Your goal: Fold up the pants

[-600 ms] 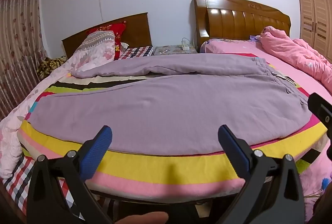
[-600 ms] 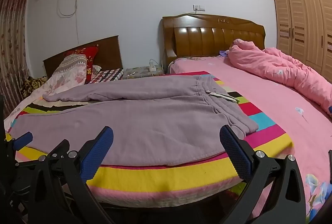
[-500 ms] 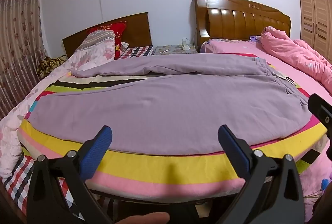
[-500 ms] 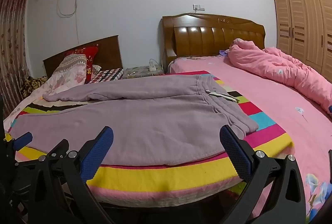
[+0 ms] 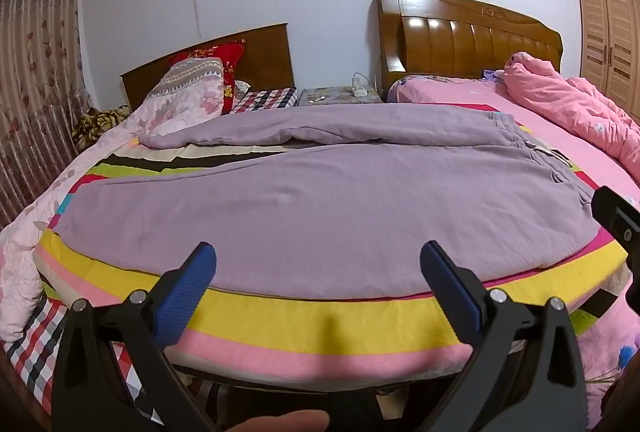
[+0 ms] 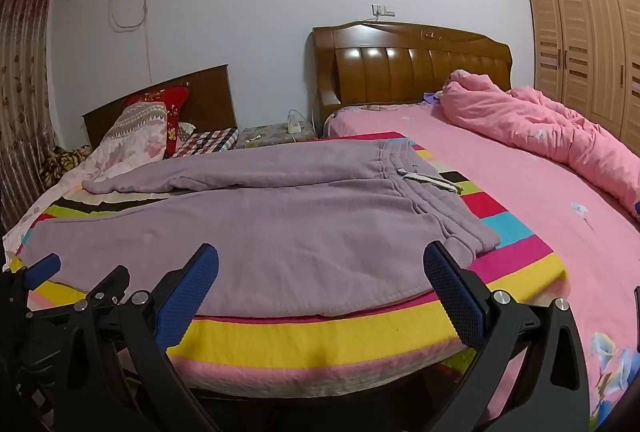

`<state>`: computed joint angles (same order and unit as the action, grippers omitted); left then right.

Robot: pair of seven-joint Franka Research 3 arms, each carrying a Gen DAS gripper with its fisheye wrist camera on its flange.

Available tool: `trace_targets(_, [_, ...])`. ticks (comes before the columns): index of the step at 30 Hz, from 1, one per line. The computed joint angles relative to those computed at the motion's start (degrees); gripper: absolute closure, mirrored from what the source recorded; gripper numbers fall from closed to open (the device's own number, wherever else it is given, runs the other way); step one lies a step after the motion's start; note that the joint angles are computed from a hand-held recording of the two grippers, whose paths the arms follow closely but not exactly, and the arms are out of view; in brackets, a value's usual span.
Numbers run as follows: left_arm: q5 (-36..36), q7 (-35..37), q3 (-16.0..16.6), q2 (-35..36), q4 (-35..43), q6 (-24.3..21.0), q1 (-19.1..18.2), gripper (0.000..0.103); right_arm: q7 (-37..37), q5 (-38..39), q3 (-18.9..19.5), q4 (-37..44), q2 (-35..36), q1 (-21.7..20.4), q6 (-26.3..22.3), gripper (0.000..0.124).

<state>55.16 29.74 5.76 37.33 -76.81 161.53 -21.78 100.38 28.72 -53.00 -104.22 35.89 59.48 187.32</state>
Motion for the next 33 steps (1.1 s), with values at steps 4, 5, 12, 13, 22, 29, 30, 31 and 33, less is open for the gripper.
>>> trace_targets(4, [0.66,-0.47,0.59,0.10,-0.16,0.83,0.05,0.001,-0.06,-0.20,-0.07,-0.07,-0.37,-0.05,-0.29,0.025])
trace_targets(5, [1.56,-1.66,1.23,-0.36,-1.05,1.22,-0.46,0.001,0.00,-0.28,-0.15,-0.17,-0.49,0.03,-0.39,0.025])
trace_targets(12, [5.12,-5.17,2.24,-0.98,-1.12,1.93,-1.25,0.001,2.06,-1.37,0.45,0.63,0.70,-0.88,-1.30,0.025])
trace_targets(13, [5.82,-5.93,2.39,-1.04,-1.17,2.24,-1.35,0.001,2.00,-1.92,1.13,0.55,0.04,-1.72,-1.56,0.025])
trace_targets(22, [14.20,-14.18,3.46,-2.35,-2.21,4.96,-1.87,0.001,6.84,-6.16,-0.18,0.43,0.52,-1.38,-3.62,0.025])
trace_targets(29, [13.93,-13.70,1.34,-2.76,-2.57,4.00,-0.29,0.001,9.66,-9.38,-0.39,0.69,0.41,-1.80,-4.40,0.025])
trace_targets(30, [13.67,-13.41,1.15,-2.76,-2.56,3.91,-0.13,0.001,9.99,-9.84,-0.33,0.68,0.30,-1.92,-4.47,0.025])
trace_targets(31, [13.29,-13.04,0.95,-2.70,-2.52,3.85,0.08,0.001,10.33,-10.26,-0.33,0.64,0.23,-1.97,-4.50,0.025])
trace_targets(33, [12.81,-12.66,0.79,-2.68,-2.55,3.76,0.19,0.001,10.85,-10.98,-0.13,0.64,0.08,-2.24,-4.44,0.025])
